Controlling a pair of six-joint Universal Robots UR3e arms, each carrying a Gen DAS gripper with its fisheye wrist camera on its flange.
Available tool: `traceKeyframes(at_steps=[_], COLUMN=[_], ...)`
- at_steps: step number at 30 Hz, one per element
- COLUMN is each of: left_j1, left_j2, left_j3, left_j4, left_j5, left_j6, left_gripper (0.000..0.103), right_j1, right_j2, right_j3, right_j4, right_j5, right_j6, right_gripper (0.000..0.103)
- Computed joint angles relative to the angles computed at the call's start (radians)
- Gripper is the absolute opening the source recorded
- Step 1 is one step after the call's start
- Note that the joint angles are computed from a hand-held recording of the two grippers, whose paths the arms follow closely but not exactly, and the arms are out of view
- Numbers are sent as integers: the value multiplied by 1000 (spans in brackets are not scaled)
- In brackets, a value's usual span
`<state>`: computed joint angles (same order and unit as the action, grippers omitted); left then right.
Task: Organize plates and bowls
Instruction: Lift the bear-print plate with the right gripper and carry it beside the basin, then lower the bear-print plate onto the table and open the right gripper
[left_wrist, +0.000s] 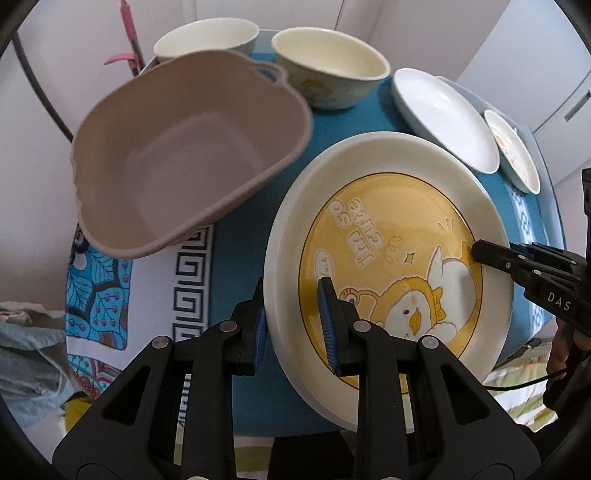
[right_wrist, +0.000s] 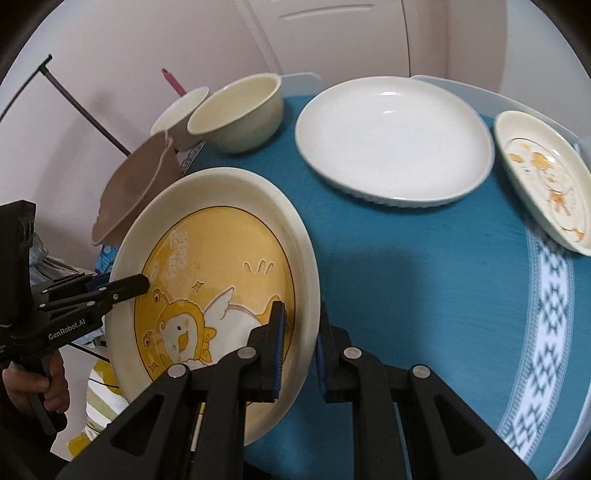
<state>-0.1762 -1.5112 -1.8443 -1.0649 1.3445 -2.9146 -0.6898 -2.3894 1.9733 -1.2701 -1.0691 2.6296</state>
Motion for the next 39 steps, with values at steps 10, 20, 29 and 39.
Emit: traceKeyframes(at_steps=[10,20,29,39], left_j1=[40,11,-36,-51], left_j2=[-16,-46,-46,54], left_j3=[-4,-5,-13,166], left_j4=[9,48,122,-78], left_j5=[-14,-11,50,52], left_j6=[74,46,18,31], left_gripper=[22,23,80,80], right_j1=[205,206,177,-119], right_j2=[105,87,53,-42], right_j3=[77,76,79,-206], right_j4=[-281,-265,-237,166], right_j5=[-70,-83,-77,-6], right_j6=[226,242,253,-19], right_gripper=[14,16,22,63])
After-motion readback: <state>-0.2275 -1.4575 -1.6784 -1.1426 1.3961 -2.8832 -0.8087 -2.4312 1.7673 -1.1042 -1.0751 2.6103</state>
